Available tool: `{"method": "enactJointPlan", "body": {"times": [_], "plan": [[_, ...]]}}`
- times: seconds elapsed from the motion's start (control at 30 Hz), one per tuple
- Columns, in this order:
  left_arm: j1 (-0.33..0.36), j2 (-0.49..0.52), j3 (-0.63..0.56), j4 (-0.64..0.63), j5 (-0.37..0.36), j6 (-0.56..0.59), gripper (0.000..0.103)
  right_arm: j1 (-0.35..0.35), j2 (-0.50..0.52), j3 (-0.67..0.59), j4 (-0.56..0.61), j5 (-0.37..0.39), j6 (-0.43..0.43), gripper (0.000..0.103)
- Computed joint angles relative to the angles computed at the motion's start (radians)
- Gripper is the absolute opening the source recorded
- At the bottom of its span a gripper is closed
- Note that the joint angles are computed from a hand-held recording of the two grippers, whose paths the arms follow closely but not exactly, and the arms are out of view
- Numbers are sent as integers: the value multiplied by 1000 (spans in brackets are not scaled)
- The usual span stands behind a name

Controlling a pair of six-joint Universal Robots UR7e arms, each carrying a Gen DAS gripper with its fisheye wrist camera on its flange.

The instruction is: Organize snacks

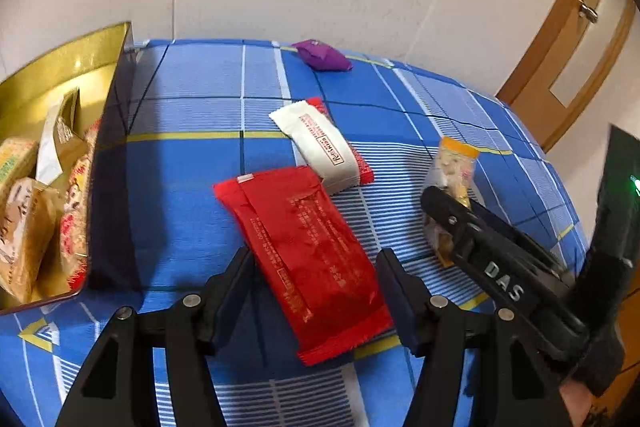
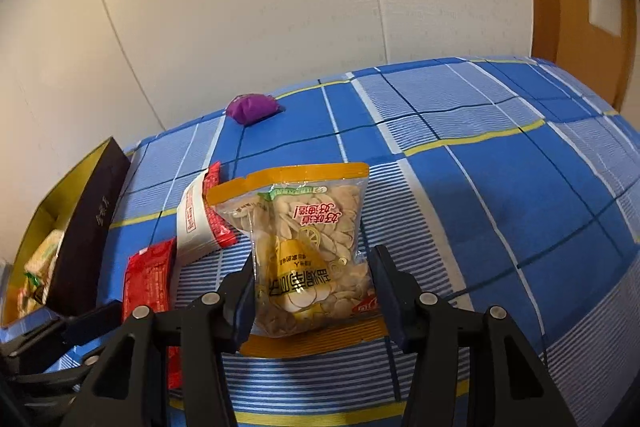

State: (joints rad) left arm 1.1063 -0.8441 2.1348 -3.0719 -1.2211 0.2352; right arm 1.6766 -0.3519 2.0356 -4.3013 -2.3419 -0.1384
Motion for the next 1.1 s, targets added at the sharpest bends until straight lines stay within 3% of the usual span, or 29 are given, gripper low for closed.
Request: {"method": "enactJointPlan", "body": {"times": [0.23, 0.5, 0.7, 0.83, 0.93, 1.1], "plan": [[-16, 24, -35, 25, 27, -51, 65, -1, 0, 3, -7, 10, 12, 53], [-33, 45, -13, -54, 71, 78, 64, 1, 3, 1, -13, 10, 19, 53], [-23, 19, 26, -96, 40, 120, 53, 1, 2, 3, -17, 13, 23, 53], [-1, -11, 1, -2, -35, 50, 54, -1, 1, 7, -21, 20, 27, 53], [-25, 3, -4, 5, 17, 53, 60, -1, 2, 7, -25, 22, 32, 53], [-55, 28, 32, -79, 92, 177, 57, -1, 2, 9, -27, 25, 34, 53]]}}
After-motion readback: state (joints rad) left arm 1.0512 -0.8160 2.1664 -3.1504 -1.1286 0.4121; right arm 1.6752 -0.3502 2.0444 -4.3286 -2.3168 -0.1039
